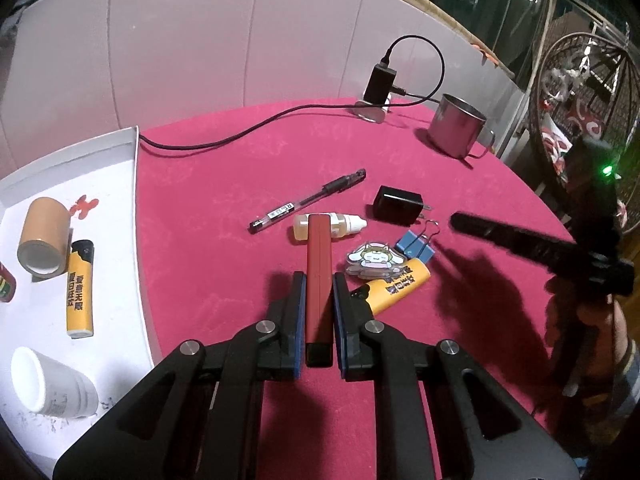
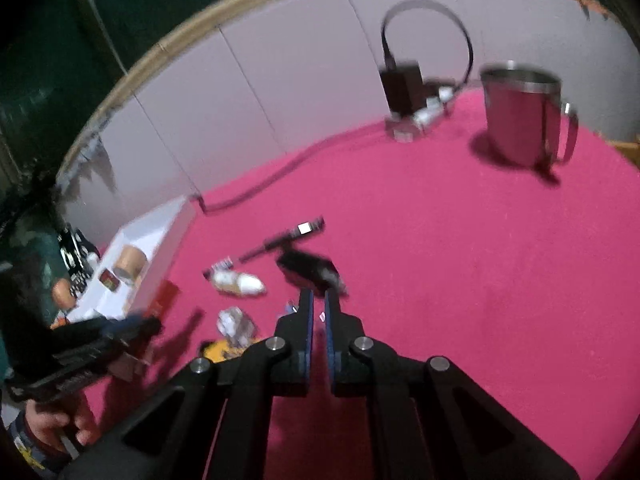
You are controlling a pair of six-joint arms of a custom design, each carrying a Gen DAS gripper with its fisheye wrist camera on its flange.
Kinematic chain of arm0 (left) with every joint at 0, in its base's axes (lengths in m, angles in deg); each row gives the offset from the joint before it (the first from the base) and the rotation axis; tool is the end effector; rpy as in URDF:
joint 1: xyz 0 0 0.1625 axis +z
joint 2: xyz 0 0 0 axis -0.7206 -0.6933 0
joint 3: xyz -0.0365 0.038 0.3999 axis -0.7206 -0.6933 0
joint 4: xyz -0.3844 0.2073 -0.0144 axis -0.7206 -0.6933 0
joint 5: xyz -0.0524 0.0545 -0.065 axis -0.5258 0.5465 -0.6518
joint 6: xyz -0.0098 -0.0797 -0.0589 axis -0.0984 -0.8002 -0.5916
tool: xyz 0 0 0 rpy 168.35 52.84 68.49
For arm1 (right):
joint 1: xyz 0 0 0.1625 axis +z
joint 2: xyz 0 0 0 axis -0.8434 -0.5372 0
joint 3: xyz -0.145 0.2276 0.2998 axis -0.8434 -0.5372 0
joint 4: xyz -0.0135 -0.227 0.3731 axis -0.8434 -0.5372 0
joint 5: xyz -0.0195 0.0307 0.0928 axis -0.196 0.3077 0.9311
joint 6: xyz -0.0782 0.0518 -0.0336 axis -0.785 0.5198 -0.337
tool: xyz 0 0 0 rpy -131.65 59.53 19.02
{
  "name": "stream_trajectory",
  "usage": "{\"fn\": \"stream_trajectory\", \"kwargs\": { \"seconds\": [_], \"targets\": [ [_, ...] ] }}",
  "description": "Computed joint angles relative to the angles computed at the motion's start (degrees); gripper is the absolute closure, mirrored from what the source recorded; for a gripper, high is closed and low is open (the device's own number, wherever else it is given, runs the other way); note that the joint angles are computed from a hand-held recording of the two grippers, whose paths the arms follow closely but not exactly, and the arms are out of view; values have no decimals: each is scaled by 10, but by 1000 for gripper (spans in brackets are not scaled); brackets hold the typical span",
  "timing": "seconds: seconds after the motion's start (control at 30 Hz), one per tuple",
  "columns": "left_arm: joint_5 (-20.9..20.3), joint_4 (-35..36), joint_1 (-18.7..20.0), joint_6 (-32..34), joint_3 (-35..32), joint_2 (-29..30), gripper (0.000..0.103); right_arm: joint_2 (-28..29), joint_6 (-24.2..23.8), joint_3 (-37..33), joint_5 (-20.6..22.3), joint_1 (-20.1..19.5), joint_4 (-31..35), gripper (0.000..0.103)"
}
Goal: Organize rigid objects
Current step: 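Grasp the blue binder clip with the right tool, then carry the red box and the blue binder clip over the tray with both tools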
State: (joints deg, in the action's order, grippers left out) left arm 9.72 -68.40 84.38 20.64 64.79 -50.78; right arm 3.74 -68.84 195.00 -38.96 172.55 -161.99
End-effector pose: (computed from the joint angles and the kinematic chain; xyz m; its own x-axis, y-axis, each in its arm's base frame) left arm -0.0566 -0.3093 0.3010 -0.8177 0.1229 -0.5624 0.4644 0.7182 -0.5182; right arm 0.2978 -0.3890 0.0030 -0.8455 -0.4138 0.3376 -0.5324 0.7030 -0.4715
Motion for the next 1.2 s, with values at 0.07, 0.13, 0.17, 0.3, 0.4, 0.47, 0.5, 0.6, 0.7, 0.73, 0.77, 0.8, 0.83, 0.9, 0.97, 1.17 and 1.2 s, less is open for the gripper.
{"fn": "stream_trajectory", "kwargs": {
  "seconds": [0.07,0.13,0.17,0.3,0.4,0.47,0.5,0.6,0.7,0.73,0.77,0.8,0.83,0.9,0.97,1.17,1.2],
  "targets": [
    [0,2,0,-3,0,-3,91,9,-1,-5,-3,0,2,68],
    [-1,4,1,-5,0,-4,91,16,-2,-10,4,2,1,67],
    [-2,8,1,-6,0,-7,91,18,-1,-11,5,2,-2,67],
    [-6,13,0,-7,0,-14,91,29,-7,-23,-9,9,8,66],
    [-8,10,1,-4,1,-13,91,45,-25,-42,-41,20,28,65],
    [-8,11,0,-4,1,-13,91,53,-32,-54,-54,24,40,61],
    [-7,16,-2,-7,1,-16,91,55,-40,-60,-59,28,47,57],
    [-6,20,-4,-8,1,-20,91,67,-74,-72,-86,42,64,40],
    [-5,22,-5,-11,1,-24,91,76,-97,-79,-118,55,66,40],
    [-4,24,-7,-13,2,-27,91,69,-92,-75,-107,49,72,40],
    [-3,26,-8,-14,2,-29,91,67,-97,-72,-103,47,73,41],
    [-3,27,-9,-16,2,-31,91,66,-102,-71,-103,46,73,42],
    [-2,28,-9,-15,2,-33,91,63,-107,-69,-105,46,75,42],
    [-3,25,-9,-14,2,-34,91,63,-113,-71,-114,49,83,46],
    [-4,26,-10,-15,2,-38,91,63,-124,-75,-136,54,91,59],
    [-9,24,-15,-15,3,-38,91,62,-152,-86,-156,63,124,60],
    [-8,27,-17,-17,3,-39,91,61,-151,-89,-155,63,133,60]
  ]
}}
